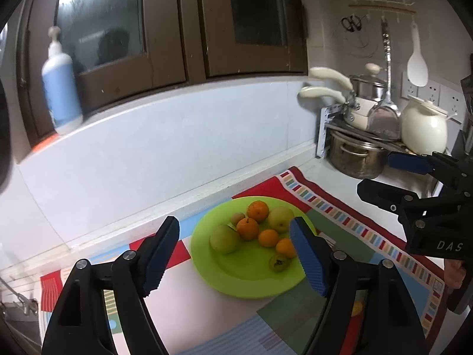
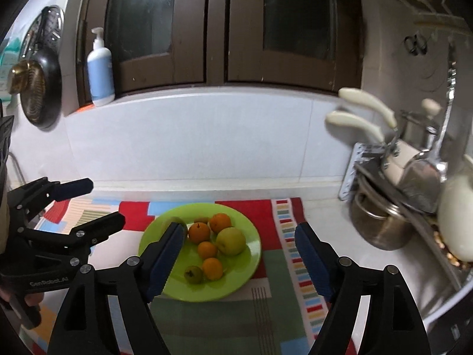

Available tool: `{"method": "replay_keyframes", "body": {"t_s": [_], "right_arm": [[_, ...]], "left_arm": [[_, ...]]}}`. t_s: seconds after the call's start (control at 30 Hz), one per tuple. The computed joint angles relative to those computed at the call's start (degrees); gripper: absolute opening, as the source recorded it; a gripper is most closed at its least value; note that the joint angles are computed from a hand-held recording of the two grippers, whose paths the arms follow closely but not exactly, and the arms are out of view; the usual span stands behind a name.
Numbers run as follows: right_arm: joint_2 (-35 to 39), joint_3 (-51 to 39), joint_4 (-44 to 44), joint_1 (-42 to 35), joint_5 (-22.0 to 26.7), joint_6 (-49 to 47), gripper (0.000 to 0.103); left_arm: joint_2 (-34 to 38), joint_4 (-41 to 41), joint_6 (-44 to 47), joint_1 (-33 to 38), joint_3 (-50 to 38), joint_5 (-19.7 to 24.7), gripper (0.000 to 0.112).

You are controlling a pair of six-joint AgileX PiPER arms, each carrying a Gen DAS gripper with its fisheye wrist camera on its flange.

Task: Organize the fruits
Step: 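Withdraw both open tools from the plate toward the last two fruits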

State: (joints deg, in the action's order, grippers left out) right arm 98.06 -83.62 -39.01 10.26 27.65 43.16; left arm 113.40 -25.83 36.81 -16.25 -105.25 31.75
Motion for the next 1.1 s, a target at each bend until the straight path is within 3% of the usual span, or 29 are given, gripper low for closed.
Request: {"method": "replay_keyframes", "body": {"t_s": [0.33,0.6,0.93,1.1], "right_arm": [[-11.1,11.7,-9.7,4.7,2.3,10.9,0.078],[-17.8,19.1,-11.7,6.5,3.4,13.6,0.078],[-23.1,25.6,-4.9,3.0,-0.9,3.4,0.078],[-23.3,28.0,4.5,-1.4,-5.4,-7.3,0.078]], "left_arm": [[-10.6,-5.8,6.4,-0.1,14.6,-3.8,0.086],[-16.5,-8.2,9.0,-2.1,23.6,-6.2,0.089],[-19.4,-6.0,6.2,-6.5,30.5,-10.9,0.090],[-19.0,-8.1,8.5,-8.6,33.0,-14.2,0.090]]}}
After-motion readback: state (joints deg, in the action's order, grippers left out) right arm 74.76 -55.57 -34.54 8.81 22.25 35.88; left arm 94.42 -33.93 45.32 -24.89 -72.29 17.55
